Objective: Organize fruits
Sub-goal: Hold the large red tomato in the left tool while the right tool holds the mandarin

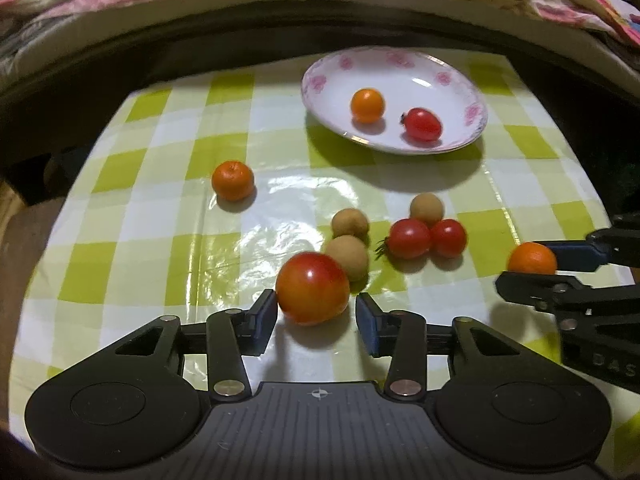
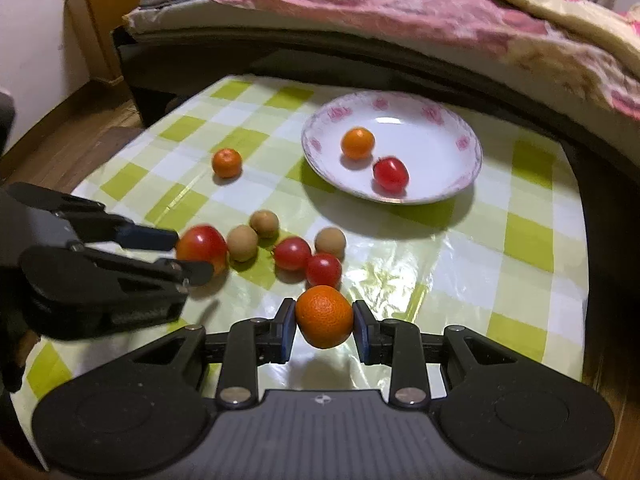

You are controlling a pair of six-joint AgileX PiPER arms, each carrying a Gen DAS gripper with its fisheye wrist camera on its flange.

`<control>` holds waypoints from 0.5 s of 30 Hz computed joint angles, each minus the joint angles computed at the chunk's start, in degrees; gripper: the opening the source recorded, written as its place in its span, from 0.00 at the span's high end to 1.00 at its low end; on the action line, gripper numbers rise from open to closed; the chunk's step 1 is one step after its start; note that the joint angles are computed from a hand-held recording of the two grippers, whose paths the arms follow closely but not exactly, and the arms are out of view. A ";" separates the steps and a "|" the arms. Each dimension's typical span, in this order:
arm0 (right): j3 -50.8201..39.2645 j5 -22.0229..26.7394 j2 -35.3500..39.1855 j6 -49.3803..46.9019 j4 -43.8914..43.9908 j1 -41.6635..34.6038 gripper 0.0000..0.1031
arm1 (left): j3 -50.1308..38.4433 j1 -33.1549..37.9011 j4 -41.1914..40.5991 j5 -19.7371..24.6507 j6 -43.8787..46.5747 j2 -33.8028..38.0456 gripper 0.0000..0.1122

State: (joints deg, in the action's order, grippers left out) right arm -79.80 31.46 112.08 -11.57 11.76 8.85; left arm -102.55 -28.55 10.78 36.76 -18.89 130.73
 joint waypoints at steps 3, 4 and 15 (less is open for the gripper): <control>-0.35 0.31 0.80 0.31 0.25 -0.60 0.67 | -1.87 0.30 -0.15 0.59 -0.33 1.67 0.56; -0.50 0.38 1.00 0.02 0.64 -0.78 0.67 | -2.08 0.41 0.07 0.21 -0.42 1.93 0.55; -3.63 1.71 3.11 -2.82 3.69 -1.08 0.67 | -7.77 1.29 -1.05 1.47 0.65 5.92 0.55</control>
